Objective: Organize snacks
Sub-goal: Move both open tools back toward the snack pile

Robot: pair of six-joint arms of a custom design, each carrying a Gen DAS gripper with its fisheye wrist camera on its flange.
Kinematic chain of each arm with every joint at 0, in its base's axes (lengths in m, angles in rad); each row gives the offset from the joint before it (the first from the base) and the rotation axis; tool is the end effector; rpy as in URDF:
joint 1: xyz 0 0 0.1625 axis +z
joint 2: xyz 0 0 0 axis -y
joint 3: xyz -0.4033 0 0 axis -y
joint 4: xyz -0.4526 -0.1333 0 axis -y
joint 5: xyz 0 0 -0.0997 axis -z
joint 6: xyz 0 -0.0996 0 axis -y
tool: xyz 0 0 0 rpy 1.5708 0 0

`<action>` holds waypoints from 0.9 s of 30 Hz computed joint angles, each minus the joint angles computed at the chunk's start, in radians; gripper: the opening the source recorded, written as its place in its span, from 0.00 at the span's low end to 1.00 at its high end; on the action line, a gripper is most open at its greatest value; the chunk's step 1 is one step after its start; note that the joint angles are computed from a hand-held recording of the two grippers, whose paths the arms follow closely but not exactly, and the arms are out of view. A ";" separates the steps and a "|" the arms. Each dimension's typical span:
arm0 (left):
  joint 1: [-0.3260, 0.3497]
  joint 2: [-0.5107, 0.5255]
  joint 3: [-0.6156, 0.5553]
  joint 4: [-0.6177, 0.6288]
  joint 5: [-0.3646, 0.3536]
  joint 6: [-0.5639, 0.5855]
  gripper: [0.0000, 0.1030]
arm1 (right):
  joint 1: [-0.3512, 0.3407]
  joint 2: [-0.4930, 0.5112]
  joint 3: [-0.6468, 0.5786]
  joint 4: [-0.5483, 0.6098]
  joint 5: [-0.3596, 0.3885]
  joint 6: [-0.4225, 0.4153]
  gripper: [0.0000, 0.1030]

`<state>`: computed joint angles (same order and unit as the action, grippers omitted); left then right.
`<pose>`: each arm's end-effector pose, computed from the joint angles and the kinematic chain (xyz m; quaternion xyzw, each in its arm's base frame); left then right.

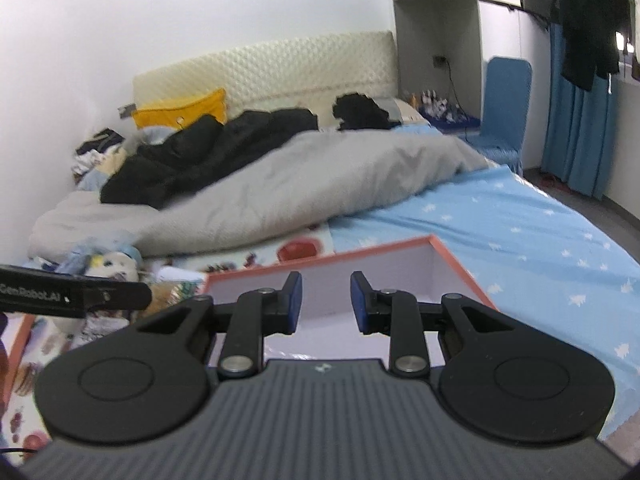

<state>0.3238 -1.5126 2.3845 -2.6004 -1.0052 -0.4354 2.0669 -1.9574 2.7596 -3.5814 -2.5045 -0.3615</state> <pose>-0.3448 -0.3126 0.1512 0.3577 0.8882 -0.2578 0.1290 0.1674 -0.1974 0.2829 0.0730 -0.7747 0.5311 0.3354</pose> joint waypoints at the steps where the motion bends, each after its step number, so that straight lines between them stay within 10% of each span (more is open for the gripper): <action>1: -0.006 -0.020 0.007 0.010 0.010 -0.001 0.66 | 0.017 0.012 -0.003 -0.006 -0.005 0.002 0.29; 27: -0.074 -0.574 0.180 0.416 0.158 -0.165 0.66 | 0.267 0.397 -0.092 -0.105 -0.046 0.173 0.29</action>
